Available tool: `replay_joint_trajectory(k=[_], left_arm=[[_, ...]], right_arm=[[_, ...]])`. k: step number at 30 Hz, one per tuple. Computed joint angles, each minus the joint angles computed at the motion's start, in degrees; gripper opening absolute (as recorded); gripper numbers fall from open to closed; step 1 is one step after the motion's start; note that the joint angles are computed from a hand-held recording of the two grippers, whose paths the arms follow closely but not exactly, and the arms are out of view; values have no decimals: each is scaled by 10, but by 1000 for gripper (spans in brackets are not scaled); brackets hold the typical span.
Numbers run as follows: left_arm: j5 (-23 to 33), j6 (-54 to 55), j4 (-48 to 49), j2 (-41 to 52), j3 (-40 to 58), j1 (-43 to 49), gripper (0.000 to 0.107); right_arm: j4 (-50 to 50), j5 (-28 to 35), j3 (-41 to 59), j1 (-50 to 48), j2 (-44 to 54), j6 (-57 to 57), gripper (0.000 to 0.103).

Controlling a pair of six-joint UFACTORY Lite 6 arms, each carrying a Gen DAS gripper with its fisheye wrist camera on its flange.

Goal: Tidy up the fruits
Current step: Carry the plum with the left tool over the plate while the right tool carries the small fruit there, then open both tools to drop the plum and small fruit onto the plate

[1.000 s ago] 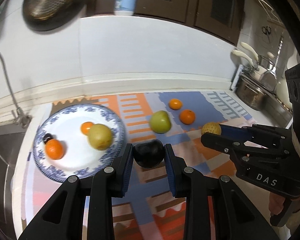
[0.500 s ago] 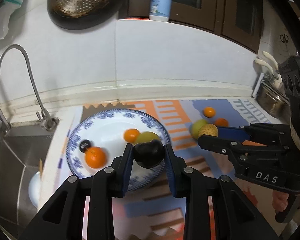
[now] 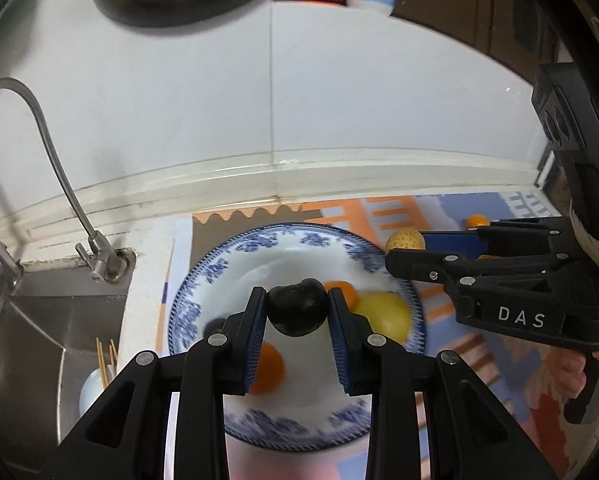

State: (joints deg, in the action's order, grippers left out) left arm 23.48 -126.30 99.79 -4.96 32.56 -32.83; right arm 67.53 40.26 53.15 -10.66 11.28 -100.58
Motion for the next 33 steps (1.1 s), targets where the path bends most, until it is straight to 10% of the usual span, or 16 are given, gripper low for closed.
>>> replay_joint_trajectory(k=[15, 33], left_arm=[[-101, -109, 160, 159, 90, 121, 31], [42, 84, -128, 7, 34, -29, 61]], right_arm=[[-59, -85, 123, 86, 140, 111, 29], [16, -17, -2, -13, -3, -12, 38]])
